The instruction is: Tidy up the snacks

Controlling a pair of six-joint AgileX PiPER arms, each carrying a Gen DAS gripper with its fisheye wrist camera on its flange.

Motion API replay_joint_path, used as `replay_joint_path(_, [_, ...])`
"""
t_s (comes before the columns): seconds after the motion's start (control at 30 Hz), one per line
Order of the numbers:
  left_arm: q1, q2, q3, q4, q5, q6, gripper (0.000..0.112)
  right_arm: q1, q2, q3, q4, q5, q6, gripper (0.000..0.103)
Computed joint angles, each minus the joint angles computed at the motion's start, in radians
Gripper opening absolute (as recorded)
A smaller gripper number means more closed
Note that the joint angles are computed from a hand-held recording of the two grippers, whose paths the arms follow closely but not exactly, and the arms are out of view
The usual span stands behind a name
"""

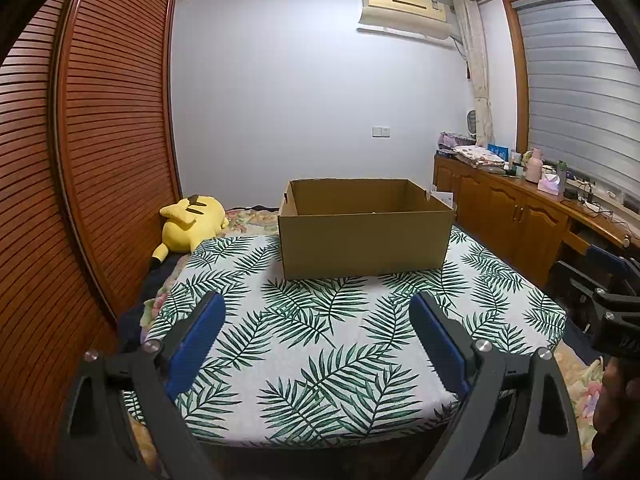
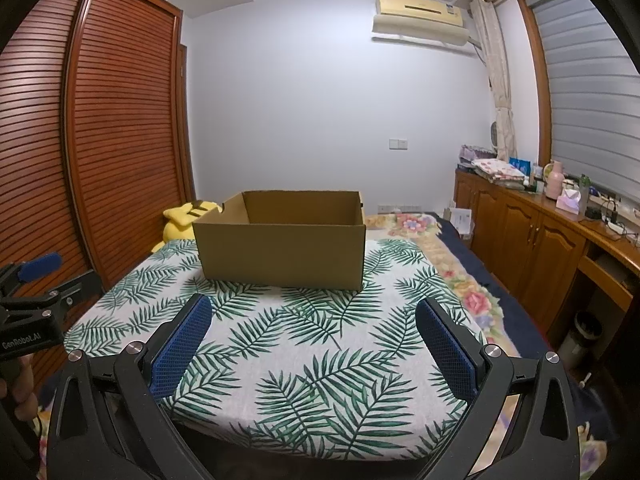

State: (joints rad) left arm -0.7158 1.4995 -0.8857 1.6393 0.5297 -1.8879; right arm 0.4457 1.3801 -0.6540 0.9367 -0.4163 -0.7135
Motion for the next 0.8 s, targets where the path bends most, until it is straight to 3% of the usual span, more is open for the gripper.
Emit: replay_joint_path(0.8, [-0.008, -0.002, 0.006, -0.005, 0.006, -0.004, 0.094, 0.011, -0.003, -0.002, 0.027, -0.002, -0.024, 0.103])
